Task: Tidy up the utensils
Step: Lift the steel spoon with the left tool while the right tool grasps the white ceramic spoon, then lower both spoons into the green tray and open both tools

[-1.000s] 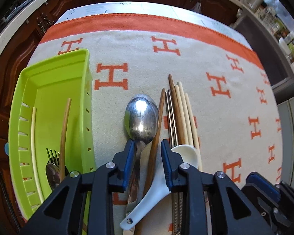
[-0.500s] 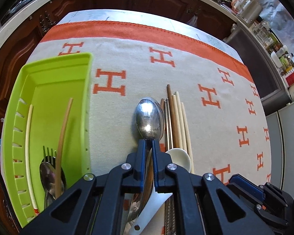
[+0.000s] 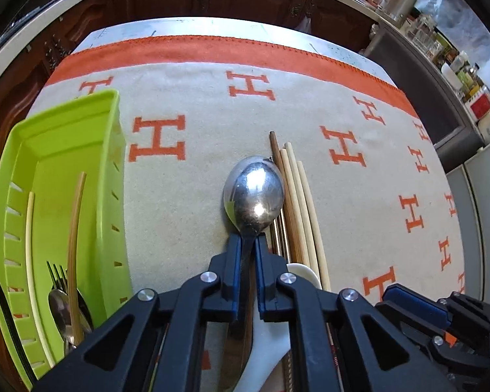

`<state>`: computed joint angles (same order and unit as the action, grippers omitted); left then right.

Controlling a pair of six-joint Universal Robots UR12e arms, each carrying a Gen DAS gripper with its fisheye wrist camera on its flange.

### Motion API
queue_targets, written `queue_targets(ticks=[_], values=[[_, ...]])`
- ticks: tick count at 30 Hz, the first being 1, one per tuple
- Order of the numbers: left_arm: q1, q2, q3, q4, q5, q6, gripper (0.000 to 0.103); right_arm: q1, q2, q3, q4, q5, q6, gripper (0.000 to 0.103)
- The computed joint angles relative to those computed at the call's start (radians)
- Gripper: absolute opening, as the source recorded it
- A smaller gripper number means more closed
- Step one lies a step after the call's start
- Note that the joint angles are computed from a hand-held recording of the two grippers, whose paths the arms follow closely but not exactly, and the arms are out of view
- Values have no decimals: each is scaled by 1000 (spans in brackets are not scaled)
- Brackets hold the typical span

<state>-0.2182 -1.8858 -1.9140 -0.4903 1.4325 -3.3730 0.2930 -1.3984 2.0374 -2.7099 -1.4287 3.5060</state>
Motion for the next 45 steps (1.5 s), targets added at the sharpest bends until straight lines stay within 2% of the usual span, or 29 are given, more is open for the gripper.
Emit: queue_targets(ticks=[5, 8, 12, 14, 16, 19, 24, 26, 28, 29, 31, 40, 45], values=[[18, 27, -40, 50, -37, -45, 4, 1, 8, -2, -4, 12, -6, 21], [35, 46, -74, 93, -89, -62, 4, 0, 16, -3, -14, 27, -9, 21], [48, 67, -104, 123, -108, -82, 4, 0, 30, -6, -33, 55, -12, 21], [53, 75, -115, 139, -112, -90, 4, 4, 40, -11, -43, 56, -14, 27], [57, 84, -124, 154, -116, -94, 4, 11, 53, -20, -47, 46, -14, 33], [63, 99, -139, 183, -118, -96, 4, 22, 72, -36, -63, 33, -27, 33], [79, 119, -165, 225, -140, -109, 4, 54, 106, -71, -60, -34, -78, 33], [85, 125, -174, 236, -147, -112, 4, 69, 120, -80, -68, -61, -106, 27], [89, 130, -182, 248, -147, -113, 4, 84, 130, -85, -70, -95, -139, 12], [88, 132, -183, 251, -148, -116, 4, 92, 133, -84, -84, -115, -156, 8], [91, 137, -190, 264, -155, -120, 4, 97, 134, -83, -91, -123, -162, 7], [105, 192, -228, 319, -201, -100, 4, 88, 92, -54, -150, -39, -196, 5], [120, 237, -248, 326, -222, -96, 4, 103, 59, -42, -175, -10, -235, 5]])
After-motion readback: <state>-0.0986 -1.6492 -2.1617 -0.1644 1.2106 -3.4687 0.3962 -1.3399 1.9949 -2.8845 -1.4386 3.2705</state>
